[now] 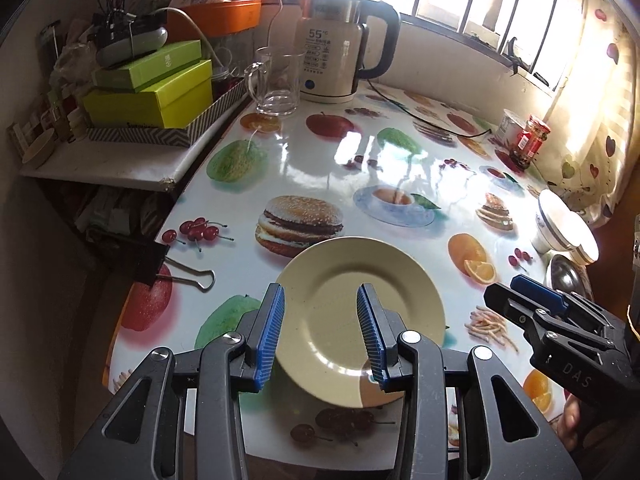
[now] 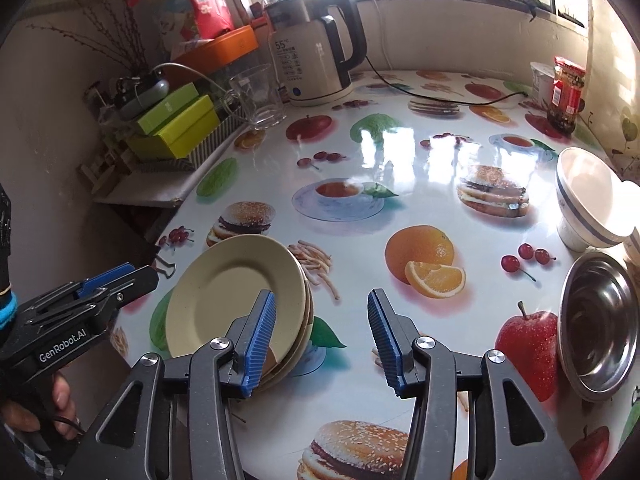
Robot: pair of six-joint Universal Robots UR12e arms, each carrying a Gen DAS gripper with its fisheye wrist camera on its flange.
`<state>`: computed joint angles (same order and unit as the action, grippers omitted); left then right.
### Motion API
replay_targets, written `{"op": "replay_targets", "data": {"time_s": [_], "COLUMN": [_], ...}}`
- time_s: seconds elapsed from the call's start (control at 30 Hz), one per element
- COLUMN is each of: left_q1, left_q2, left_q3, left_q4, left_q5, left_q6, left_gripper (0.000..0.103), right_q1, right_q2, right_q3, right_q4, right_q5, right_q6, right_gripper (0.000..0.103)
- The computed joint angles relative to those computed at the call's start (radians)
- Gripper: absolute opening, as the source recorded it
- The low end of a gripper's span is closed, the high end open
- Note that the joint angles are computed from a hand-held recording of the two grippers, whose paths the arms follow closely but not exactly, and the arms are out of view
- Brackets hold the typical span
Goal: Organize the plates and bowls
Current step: 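Set the plates down on the stack and open both grippers, withdrawing, then grasp the steel bowl rim with the right gripper while the left gripper grasps a white bowl rim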
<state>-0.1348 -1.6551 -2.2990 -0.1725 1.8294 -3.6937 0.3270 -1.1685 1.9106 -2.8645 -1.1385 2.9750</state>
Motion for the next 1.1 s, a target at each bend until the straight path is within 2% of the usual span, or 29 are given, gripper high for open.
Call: {"op": "replay_targets", "data": {"time_s": [0.27, 0.4, 0.7, 1.1], "left_q1": [-0.052, -0.069, -0.126, -0.151], "left_q2": [-0.017, -0.033, -0.092, -0.181], "left_q3": [0.040, 0.063, 0.141, 0.254], "left_q4": [0.019, 0.024, 0.045, 0.043], "left_q5": [0.042, 0.028, 0.061, -0.015], "left_q6": [0.045, 0.060, 0.155, 0.229], "left_gripper": [0.039, 0.039, 0.039, 0.039], "right_q1": [-0.028, -0.036, -0.082, -0.148], "right_q2": [-0.038, -0.054, -0.079, -0.077], "right_q3": [0.039, 0.055, 0.085, 0.080], "right_q4": [-0.069, -0.103, -0.164, -0.185], "right_q5": [-0.021, -0.061, -0.083, -0.126], "right_q6": [0.011, 0.007, 0.032, 0.084], "right_gripper": [0.052, 0.053, 0.054, 0.056]}}
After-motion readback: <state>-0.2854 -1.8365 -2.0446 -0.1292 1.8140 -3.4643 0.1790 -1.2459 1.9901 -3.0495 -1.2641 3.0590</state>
